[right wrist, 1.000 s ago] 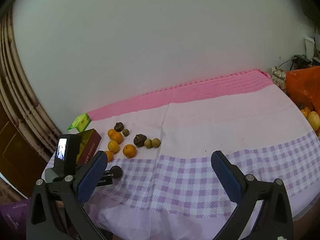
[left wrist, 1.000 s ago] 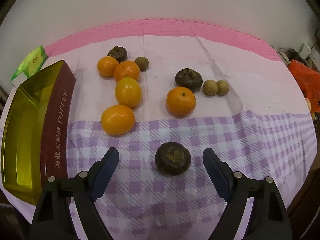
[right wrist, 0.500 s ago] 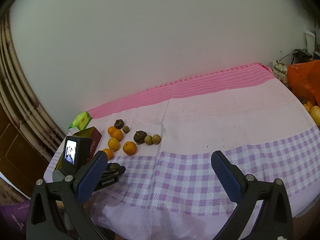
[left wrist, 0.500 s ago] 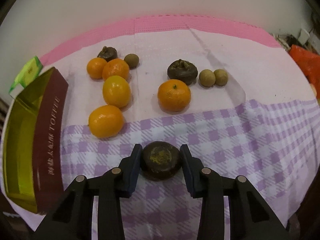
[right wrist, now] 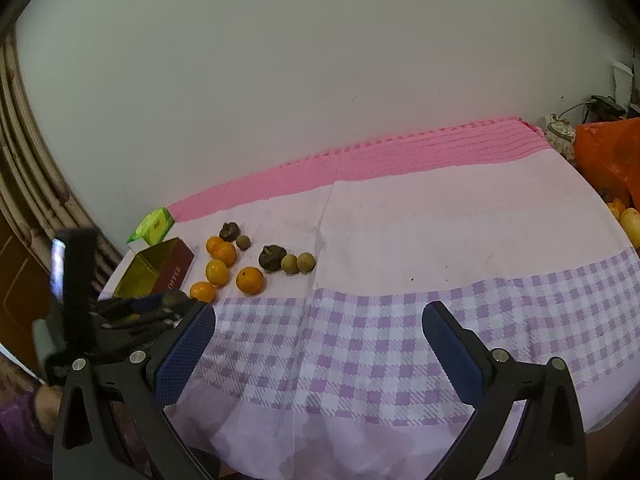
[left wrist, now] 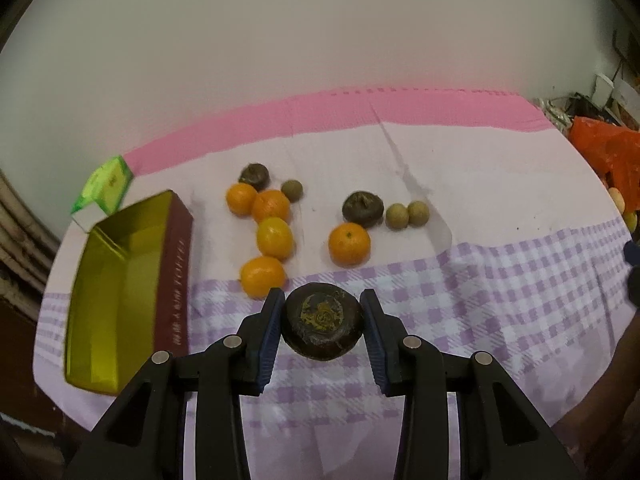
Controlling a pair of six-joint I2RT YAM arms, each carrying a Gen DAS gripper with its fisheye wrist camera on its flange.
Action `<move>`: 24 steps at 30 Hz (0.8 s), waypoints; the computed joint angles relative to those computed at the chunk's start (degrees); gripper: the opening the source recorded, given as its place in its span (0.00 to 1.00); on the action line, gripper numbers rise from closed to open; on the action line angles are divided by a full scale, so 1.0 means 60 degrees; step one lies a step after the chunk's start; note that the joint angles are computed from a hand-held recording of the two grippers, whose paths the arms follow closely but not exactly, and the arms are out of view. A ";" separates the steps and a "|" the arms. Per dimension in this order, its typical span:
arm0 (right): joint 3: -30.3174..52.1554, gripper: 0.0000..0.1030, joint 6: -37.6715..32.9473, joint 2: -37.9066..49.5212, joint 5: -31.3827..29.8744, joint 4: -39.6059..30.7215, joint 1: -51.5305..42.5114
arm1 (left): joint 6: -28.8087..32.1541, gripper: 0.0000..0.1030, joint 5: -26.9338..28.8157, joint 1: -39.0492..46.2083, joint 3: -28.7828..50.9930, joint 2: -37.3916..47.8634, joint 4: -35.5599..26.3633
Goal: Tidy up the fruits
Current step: 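Carry the dark brown fruit over the gold tray with the left gripper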
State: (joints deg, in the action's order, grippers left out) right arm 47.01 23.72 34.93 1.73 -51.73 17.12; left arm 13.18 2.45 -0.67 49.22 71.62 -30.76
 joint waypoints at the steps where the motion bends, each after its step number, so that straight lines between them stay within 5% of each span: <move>1: -0.0051 1.00 0.0049 0.0017 0.0056 0.0013 0.0093 | 0.0007 0.38 -0.0007 0.0038 0.0049 -0.0124 -0.0111; 12: -0.0364 1.00 0.0604 0.0449 0.1690 0.0213 0.2085 | 0.0380 0.39 0.0151 0.0918 0.0282 -0.0748 -0.0569; 24: -0.0844 1.00 0.0891 0.0935 0.2133 0.0388 0.2907 | 0.0919 0.39 0.0518 0.2013 0.0540 -0.0550 -0.0291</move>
State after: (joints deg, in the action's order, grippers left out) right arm 41.95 29.07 40.54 14.53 -49.40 34.56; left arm 18.69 5.56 11.40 52.46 68.32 -32.51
